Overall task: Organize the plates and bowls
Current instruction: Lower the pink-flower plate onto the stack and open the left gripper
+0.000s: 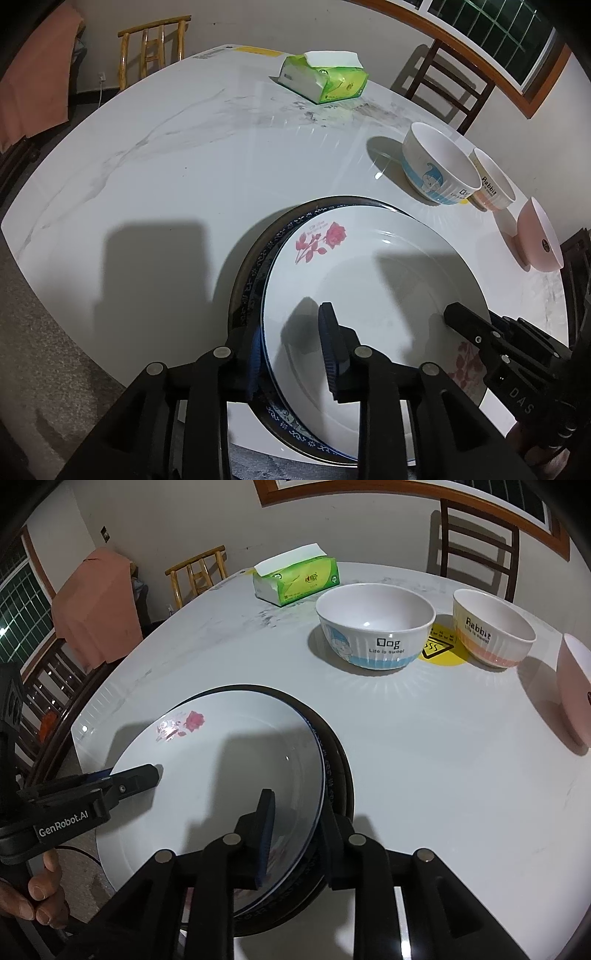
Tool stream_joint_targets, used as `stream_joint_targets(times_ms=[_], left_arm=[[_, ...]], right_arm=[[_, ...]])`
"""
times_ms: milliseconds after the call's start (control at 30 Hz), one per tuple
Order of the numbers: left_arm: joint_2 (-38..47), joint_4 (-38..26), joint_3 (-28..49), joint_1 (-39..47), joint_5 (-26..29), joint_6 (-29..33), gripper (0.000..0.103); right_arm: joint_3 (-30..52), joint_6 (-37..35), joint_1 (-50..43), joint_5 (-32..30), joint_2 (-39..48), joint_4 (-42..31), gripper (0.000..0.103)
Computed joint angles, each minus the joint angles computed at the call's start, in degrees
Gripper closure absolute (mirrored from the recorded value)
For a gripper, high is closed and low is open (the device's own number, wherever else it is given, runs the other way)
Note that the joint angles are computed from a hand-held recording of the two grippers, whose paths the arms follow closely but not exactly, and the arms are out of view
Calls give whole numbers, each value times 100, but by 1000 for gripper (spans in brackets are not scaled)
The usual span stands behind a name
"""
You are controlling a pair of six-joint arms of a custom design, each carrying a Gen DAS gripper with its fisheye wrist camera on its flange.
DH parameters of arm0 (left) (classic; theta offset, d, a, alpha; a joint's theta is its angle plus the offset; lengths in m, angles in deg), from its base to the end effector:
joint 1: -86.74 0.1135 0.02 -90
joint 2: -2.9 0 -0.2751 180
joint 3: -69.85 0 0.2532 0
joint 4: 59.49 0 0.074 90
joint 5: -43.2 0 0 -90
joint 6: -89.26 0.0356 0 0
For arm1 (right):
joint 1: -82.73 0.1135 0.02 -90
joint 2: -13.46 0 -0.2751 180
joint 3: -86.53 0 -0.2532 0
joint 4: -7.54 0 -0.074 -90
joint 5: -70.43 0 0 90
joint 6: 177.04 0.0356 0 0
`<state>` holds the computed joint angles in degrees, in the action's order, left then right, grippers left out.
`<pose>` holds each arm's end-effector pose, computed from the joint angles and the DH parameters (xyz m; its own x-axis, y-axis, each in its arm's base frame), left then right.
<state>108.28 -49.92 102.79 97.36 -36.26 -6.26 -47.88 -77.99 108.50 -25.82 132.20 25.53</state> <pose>0.2165 0.0340 0.0403 -0.8611 -0.2577 -0.4382 -0.1829 0.9613 -0.2059 0.2578 0.1288 0.0226 -0.8067 -0.2158 -0.5501 -0.3658 0.9135 0.1781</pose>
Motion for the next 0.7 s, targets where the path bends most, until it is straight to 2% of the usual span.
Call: stream_joint_targets(times_ms=[233, 467, 700], left_arm=[[-59, -159, 44, -69, -122, -45, 75], [-87, -228, 73, -165, -199, -58, 63], [-132, -376, 138, -291, -379, -139, 61]], right_arm=[[75, 20, 86, 113, -20, -163, 77], [92, 97, 126, 121, -58, -274, 75], [143, 115, 145, 121, -81, -421, 74]])
